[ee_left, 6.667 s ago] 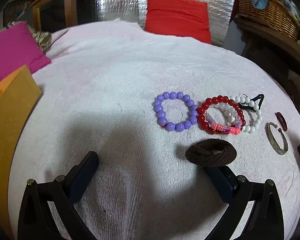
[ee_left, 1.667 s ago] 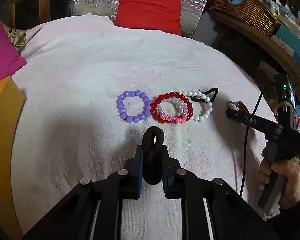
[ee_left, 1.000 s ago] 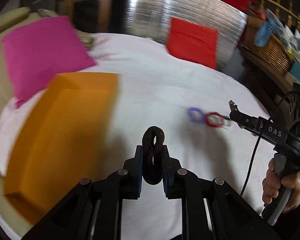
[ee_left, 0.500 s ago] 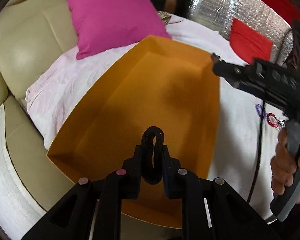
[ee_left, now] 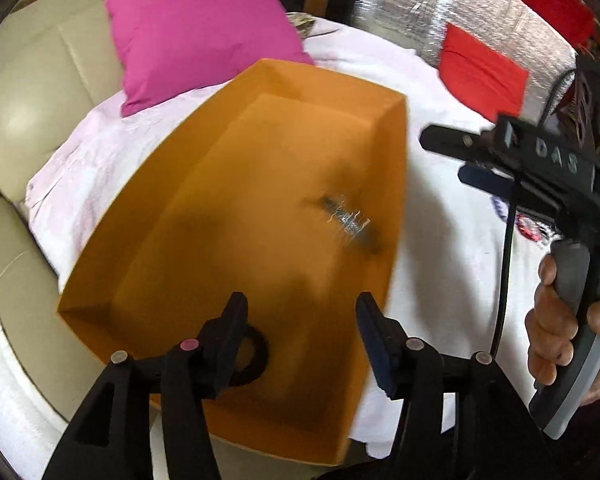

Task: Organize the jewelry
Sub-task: 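Carry the black hair tie and silver bangle into the orange box and release both, then grasp the dark red hair tie with the right tool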

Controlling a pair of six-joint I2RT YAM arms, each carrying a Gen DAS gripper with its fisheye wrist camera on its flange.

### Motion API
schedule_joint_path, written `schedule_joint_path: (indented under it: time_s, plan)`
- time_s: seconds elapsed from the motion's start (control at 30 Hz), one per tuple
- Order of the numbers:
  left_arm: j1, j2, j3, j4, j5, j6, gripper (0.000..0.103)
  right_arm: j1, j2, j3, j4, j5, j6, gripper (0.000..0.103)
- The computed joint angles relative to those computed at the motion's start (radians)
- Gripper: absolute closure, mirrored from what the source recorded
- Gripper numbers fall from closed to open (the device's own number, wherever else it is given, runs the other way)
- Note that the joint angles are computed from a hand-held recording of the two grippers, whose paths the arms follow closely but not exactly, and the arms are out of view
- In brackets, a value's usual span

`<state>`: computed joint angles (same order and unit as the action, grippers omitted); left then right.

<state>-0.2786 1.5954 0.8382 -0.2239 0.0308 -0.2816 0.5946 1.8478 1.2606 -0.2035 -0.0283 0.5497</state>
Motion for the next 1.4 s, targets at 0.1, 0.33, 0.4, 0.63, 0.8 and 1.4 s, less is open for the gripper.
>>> schedule_joint_path:
  time_s: [0.1, 0.33, 0.4, 0.63, 0.8, 1.4]
  plan:
    - [-0.048, 0.041, 0.047, 0.003, -0.02, 0.004, 0.038, -0.041, -0.099, -0.112, 0.016, 0.017, -0.018, 0.029]
    - [-0.113, 0.253, 0.244, -0.055, -0.06, 0.026, 0.039, -0.219, -0.371, -0.367, -0.016, 0.052, -0.063, 0.029]
    - [-0.122, 0.307, 0.302, -0.075, -0.056, 0.048, 0.044, -0.293, -0.445, -0.426, -0.033, 0.056, -0.084, 0.029]
    - [-0.194, 0.386, 0.42, -0.138, -0.111, 0.116, 0.084, -0.7, -0.638, -0.56, -0.054, -0.124, -0.061, 0.029]
    - [-0.249, 0.358, 0.367, -0.083, -0.167, 0.17, 0.094, -0.947, -0.661, -0.57, -0.076, -0.214, -0.065, 0.029]
    - [-0.462, 0.272, 0.264, -0.032, -0.146, 0.35, 0.094, -1.35, -0.383, -0.456, -0.119, -0.368, -0.179, 0.047]
